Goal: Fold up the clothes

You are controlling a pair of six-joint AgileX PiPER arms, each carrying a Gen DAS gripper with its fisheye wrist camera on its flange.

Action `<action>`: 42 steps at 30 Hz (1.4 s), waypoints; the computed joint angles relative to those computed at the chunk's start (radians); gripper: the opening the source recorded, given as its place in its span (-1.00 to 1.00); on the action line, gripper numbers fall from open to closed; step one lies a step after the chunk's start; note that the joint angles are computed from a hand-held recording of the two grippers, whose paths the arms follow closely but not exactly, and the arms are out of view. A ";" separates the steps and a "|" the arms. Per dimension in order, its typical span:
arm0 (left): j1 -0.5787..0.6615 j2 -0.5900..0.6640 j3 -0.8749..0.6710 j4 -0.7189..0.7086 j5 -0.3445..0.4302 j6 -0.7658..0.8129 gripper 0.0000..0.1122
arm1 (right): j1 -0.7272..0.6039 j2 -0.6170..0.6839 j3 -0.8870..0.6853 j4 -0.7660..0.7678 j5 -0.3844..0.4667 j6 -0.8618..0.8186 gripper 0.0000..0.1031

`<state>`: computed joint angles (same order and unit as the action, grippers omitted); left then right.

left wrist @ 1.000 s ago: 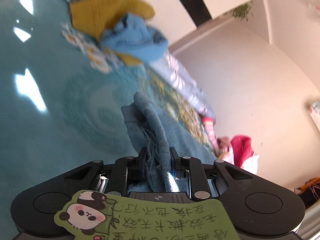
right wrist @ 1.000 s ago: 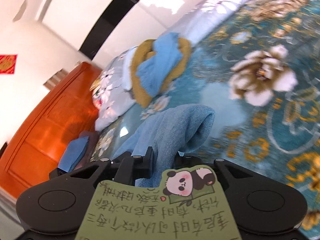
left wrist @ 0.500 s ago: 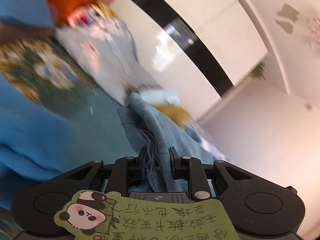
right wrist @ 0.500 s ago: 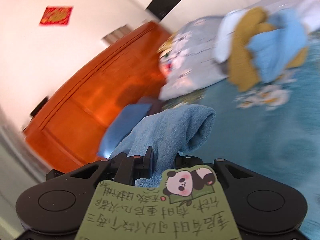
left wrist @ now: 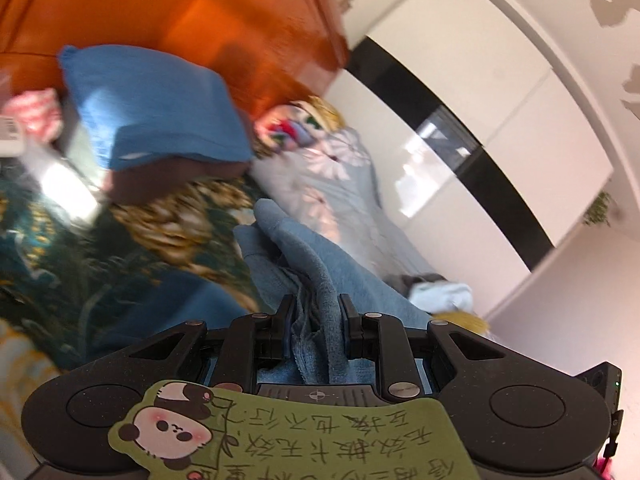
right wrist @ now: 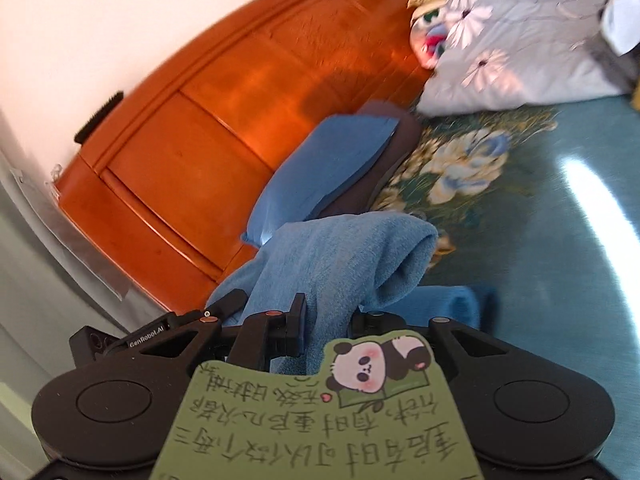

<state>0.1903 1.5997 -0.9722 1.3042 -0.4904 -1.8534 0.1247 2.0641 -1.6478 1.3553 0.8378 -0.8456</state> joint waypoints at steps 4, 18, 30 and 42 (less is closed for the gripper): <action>0.037 0.059 0.000 -0.120 -0.020 0.091 -0.67 | 0.064 0.070 -0.116 -0.109 -0.057 0.134 -0.60; 0.005 0.139 0.034 -0.237 0.068 0.195 -0.66 | 0.105 0.136 -0.139 -0.317 -0.156 0.316 -0.32; -0.184 -0.102 0.181 -0.934 0.312 0.862 -0.05 | 0.009 -0.030 0.132 -0.058 -0.152 -0.015 -0.20; -0.558 -0.210 0.289 -2.113 0.291 1.987 0.54 | -0.180 -0.321 0.568 0.002 -0.119 -0.316 0.12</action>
